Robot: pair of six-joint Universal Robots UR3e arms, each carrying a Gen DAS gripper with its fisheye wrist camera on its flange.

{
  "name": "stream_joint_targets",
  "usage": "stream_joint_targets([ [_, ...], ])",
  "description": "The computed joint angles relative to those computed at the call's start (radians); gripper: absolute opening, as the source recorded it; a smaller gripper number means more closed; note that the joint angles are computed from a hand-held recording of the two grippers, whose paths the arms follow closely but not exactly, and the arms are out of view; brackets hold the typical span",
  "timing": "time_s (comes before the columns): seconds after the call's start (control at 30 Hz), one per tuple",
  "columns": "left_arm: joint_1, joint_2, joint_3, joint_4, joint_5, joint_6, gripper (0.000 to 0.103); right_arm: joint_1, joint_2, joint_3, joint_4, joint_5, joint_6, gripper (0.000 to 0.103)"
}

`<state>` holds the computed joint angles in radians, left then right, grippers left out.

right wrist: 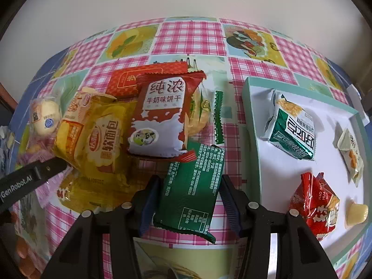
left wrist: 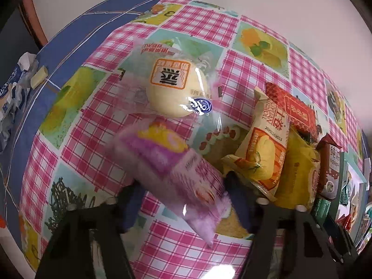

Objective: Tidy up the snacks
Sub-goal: 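Grasp the pink bread bag with the left tool while the right tool grasps the green biscuit pack, then carry the pink bread bag and green biscuit pack over the tray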

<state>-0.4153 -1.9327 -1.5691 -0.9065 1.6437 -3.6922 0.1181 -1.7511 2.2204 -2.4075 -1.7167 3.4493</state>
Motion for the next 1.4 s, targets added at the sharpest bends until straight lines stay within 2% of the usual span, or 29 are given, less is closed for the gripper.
stream_joint_targets([
  [0.1, 0.018, 0.012, -0.007, 0.006, -0.033, 0.006, 0.045, -0.013, -0.019, 0.013, 0.000, 0.002, -0.003, 0.043],
  [0.47, 0.037, 0.082, -0.041, -0.018, -0.050, 0.016, 0.036, -0.052, -0.071, 0.017, 0.048, 0.053, 0.019, 0.042],
  [0.93, -0.011, 0.190, -0.012, -0.056, -0.015, 0.007, 0.034, -0.132, -0.281, -0.011, 0.189, 0.105, -0.015, 0.042],
  [1.23, -0.083, 0.171, 0.094, -0.109, 0.032, -0.024, 0.033, -0.176, -0.385, -0.049, 0.289, 0.126, -0.069, 0.042],
  [1.4, -0.140, 0.117, 0.180, -0.134, 0.036, -0.036, 0.033, -0.284, -0.480, -0.035, 0.362, 0.187, -0.126, 0.042],
])
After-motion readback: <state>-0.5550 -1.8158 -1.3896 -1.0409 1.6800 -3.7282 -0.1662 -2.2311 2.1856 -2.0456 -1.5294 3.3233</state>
